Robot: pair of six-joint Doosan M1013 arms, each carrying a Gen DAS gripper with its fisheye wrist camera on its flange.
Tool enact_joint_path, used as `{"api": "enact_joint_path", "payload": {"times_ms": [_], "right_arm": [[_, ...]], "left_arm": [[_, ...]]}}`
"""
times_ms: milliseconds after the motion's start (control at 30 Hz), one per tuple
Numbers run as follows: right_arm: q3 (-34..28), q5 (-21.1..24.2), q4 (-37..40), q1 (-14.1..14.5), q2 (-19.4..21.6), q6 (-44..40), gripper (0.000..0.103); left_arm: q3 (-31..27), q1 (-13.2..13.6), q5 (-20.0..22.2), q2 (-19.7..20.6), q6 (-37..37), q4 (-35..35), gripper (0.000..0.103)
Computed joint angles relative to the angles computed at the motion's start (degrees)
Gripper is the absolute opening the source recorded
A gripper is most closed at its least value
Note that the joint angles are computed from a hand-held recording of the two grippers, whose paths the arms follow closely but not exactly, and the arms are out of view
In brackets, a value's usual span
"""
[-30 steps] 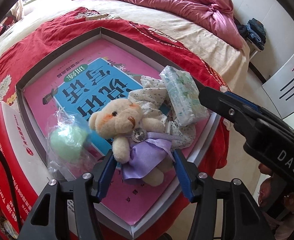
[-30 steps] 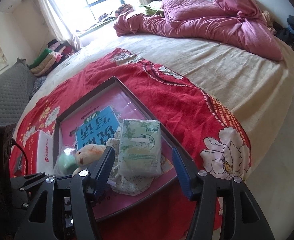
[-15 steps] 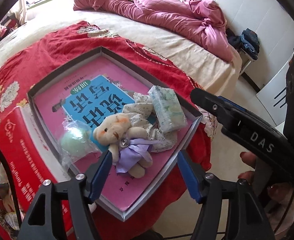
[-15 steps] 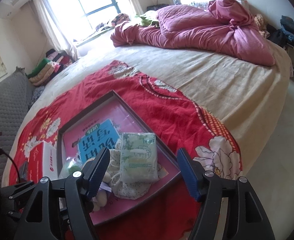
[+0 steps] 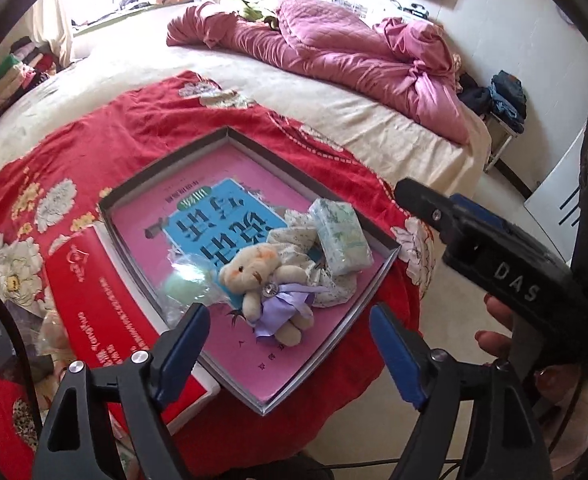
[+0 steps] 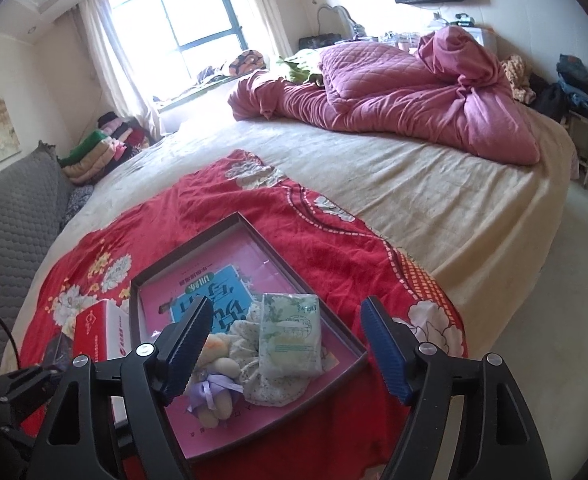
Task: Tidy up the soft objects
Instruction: 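Move both grippers back from the tray toward the pile of soft items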
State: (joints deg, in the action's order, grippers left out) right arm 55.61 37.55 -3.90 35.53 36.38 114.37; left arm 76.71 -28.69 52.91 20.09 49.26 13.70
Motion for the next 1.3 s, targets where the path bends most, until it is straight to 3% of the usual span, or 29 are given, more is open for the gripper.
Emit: {"api": "enact_joint_path", "payload": {"times_ms": [767,1300], "right_arm": [[-0.5,-0.2,-6.7,2.9,-2.0,1.9,0.077],[-1.2,-1.4,-5.7,4.8,-3.0,-2.1,0.078]], "left_arm": [[3.8,-0.9,0.6,-5.4,-9.0,7.7,0.082],[7.0,-1.7,3.2,-9.0,-15.6,13.7,0.082]]}}
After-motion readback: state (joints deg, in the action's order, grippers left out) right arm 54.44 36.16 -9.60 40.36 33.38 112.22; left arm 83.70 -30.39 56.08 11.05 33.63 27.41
